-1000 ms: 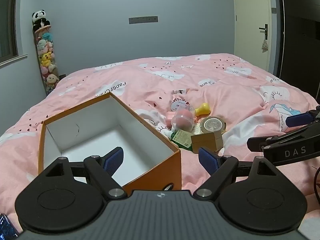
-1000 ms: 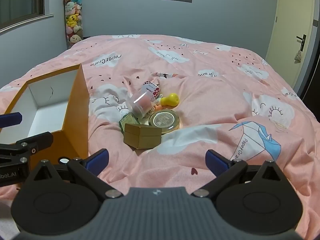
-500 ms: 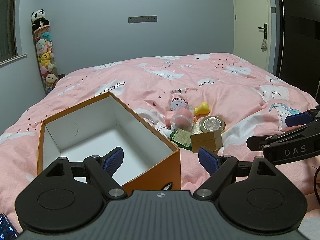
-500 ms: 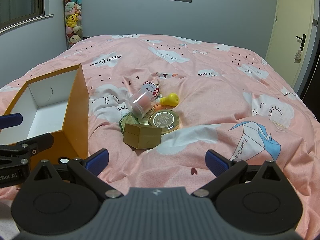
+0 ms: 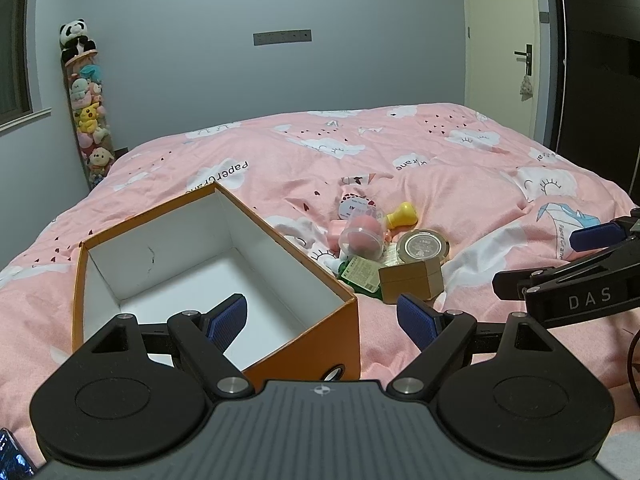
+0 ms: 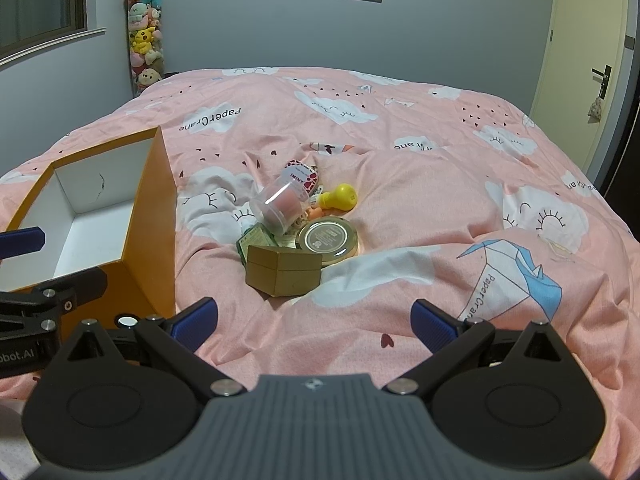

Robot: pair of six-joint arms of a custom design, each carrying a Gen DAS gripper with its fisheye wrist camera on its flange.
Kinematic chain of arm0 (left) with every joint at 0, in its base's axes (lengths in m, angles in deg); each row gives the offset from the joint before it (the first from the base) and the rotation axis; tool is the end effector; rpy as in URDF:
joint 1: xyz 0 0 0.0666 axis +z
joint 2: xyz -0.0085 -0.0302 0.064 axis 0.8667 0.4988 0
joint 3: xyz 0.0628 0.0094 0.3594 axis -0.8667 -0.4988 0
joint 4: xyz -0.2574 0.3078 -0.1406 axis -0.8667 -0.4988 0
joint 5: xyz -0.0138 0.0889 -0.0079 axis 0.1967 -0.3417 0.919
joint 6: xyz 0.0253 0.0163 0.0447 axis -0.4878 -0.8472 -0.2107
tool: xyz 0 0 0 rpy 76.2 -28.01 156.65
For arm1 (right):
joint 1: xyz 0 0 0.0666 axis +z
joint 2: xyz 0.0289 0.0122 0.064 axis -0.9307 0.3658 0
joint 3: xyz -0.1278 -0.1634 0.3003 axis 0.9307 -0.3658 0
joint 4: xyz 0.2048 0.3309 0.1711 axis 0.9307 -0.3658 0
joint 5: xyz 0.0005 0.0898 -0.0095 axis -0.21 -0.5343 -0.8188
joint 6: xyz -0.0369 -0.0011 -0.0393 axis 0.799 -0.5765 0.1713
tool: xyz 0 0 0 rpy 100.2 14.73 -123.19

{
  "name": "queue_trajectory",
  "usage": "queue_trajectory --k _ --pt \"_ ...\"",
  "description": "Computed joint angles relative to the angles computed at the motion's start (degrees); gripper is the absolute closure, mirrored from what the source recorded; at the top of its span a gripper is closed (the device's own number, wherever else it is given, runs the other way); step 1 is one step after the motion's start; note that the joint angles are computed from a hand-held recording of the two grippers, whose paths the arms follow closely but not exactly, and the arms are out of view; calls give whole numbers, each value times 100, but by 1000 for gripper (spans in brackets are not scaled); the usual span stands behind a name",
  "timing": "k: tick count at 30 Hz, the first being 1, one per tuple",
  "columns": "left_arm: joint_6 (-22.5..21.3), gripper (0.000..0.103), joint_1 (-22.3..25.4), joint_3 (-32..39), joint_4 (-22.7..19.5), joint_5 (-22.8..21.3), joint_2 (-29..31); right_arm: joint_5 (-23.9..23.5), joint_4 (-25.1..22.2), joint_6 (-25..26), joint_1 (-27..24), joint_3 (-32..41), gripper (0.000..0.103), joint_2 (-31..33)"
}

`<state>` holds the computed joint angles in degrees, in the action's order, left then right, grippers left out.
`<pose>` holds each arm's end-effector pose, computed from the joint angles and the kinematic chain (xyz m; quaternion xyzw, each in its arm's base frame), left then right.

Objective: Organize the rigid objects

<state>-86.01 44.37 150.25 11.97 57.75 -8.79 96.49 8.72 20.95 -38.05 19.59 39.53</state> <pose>0.4830 -0.1364 0.4207 0.1560 0.8615 -0.0463 0.4809 0.4828 0.2670 0.4419 -0.0040 0.9113 -0.0169 0.4115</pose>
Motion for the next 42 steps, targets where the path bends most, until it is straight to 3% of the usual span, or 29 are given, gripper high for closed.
queue_trajectory --k 42 --pt "-39 4 -73 51 -37 24 95 -46 -90 -43 -12 34 2 25"
